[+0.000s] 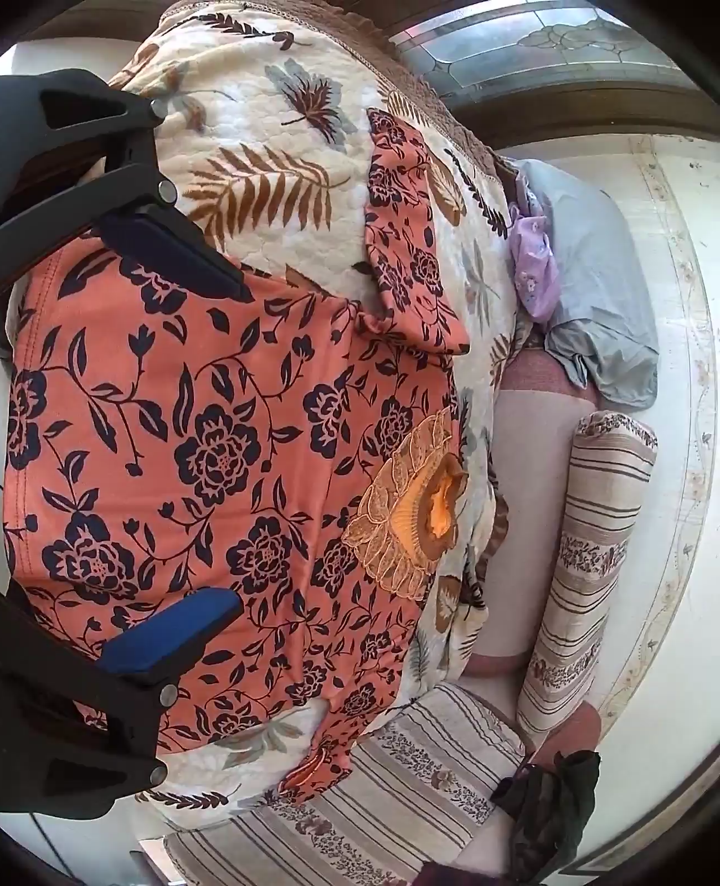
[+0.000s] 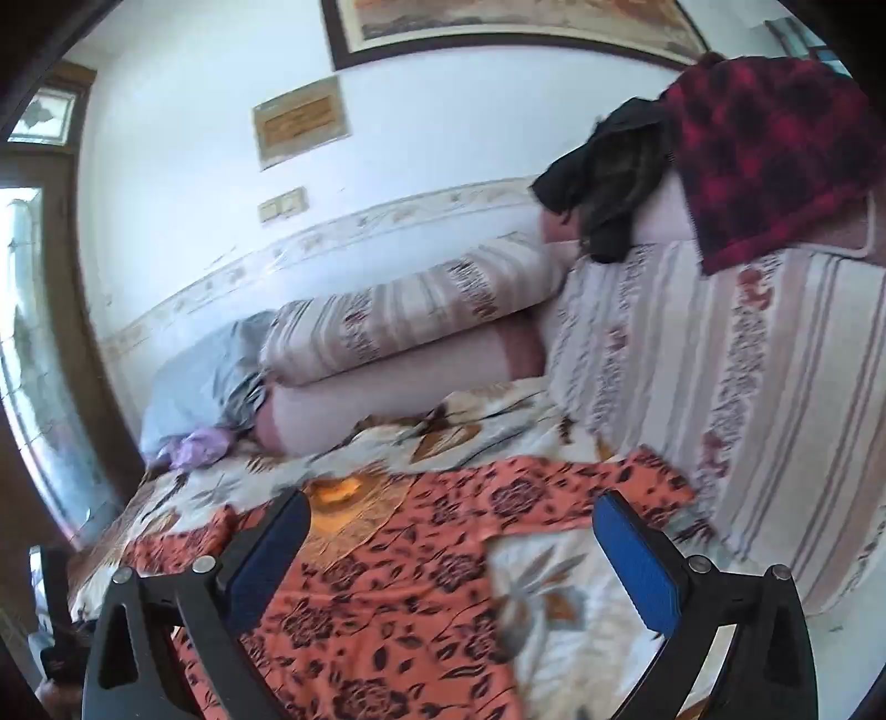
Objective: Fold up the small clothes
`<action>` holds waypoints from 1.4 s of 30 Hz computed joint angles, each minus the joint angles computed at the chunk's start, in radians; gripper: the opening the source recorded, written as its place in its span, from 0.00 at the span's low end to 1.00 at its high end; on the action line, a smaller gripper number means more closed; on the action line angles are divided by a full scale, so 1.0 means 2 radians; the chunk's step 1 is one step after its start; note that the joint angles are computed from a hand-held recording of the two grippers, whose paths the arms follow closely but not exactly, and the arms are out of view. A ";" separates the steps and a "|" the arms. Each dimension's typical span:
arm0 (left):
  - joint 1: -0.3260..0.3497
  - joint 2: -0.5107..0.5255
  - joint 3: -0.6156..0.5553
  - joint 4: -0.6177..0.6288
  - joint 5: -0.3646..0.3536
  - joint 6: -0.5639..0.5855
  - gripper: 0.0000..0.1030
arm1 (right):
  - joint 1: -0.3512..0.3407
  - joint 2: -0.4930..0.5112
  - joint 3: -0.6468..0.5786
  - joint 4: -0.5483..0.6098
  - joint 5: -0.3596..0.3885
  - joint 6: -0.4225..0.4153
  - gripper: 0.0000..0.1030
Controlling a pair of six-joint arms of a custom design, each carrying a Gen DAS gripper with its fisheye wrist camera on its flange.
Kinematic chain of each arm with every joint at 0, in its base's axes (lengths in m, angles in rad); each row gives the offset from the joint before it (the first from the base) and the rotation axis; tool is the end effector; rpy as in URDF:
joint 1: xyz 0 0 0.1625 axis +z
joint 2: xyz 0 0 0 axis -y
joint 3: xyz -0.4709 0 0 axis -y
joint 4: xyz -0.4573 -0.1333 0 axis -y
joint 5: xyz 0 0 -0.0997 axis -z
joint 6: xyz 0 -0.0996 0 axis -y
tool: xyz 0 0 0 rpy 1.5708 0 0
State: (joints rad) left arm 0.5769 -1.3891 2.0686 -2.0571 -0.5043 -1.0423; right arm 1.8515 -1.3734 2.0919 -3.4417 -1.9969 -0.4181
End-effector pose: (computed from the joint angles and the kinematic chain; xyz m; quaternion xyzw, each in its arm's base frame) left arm -0.3235 -0.4736 0.2719 0.0283 0.8581 -0.3870 0.3363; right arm 0.2437 -0.5125 0.3775 0.1723 -0.8095 0.5191 0.2134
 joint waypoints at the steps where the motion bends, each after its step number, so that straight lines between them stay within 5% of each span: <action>1: -0.001 -0.001 0.000 0.004 0.001 -0.004 1.00 | 0.003 -0.006 0.013 0.002 -0.001 0.000 1.00; 13: 0.002 0.007 -0.008 0.032 0.002 -0.019 1.00 | -0.012 -0.009 0.045 0.040 0.036 0.075 1.00; 33: 0.005 0.026 -0.010 0.012 0.024 0.008 1.00 | -0.031 -0.015 0.051 0.035 0.043 0.084 1.00; 42: 0.022 0.031 -0.005 -0.014 -0.011 0.022 1.00 | -0.065 -0.017 0.053 0.066 0.045 0.103 1.00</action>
State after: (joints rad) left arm 0.6218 -1.3274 2.0587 -2.0846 -0.5265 -0.9974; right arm 1.7218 -1.4066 2.1980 -3.3097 -1.9064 -0.2114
